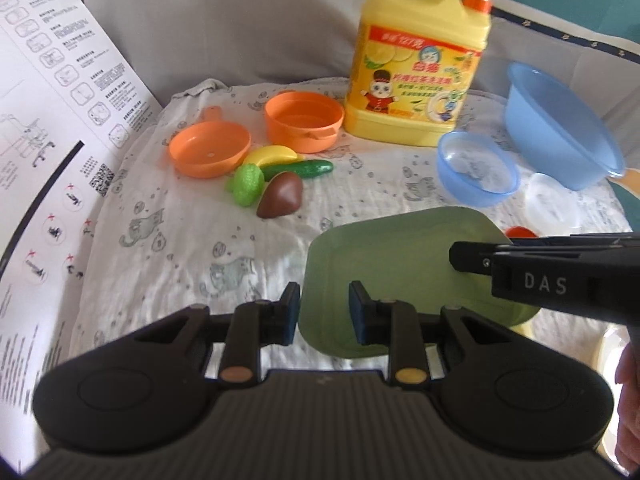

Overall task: Organize plates and bowls
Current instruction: 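Lift the green square plate with both tools and carry it over the white plate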

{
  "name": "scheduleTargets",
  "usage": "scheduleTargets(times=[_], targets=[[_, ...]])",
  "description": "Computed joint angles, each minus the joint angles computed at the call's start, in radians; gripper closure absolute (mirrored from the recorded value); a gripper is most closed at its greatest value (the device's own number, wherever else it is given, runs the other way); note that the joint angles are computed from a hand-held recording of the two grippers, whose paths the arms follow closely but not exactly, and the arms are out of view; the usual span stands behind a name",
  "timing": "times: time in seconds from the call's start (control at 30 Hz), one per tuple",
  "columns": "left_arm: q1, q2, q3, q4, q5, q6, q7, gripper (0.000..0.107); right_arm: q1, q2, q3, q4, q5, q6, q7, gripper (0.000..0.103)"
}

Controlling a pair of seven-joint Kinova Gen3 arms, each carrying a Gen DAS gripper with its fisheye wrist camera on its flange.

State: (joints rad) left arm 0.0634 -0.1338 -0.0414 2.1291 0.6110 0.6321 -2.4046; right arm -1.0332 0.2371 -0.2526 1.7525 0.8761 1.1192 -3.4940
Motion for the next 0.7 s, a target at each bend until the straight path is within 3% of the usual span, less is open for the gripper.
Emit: scheduleTargets(times=[0.13, 0.4, 0.7], targets=[[0.009, -0.085, -0.011, 0.031, -0.013, 0.03, 0.014, 0.081, -0.058, -0.013, -0.027, 0.004, 0.022, 0.089, -0.031, 0.075], [0.076, -0.189, -0.043, 0.104, -0.046, -0.006, 0.021, 0.082, -0.143, 0.004, -0.071, 0.001, 0.072, 0.233, -0.03, 0.075], [0.069, -0.143, -0.074, 0.144, -0.127, -0.072, 0.06, 0.082, -0.14, 0.082, -0.032, -0.044, 0.117, 0.143, 0.07, 0.074]])
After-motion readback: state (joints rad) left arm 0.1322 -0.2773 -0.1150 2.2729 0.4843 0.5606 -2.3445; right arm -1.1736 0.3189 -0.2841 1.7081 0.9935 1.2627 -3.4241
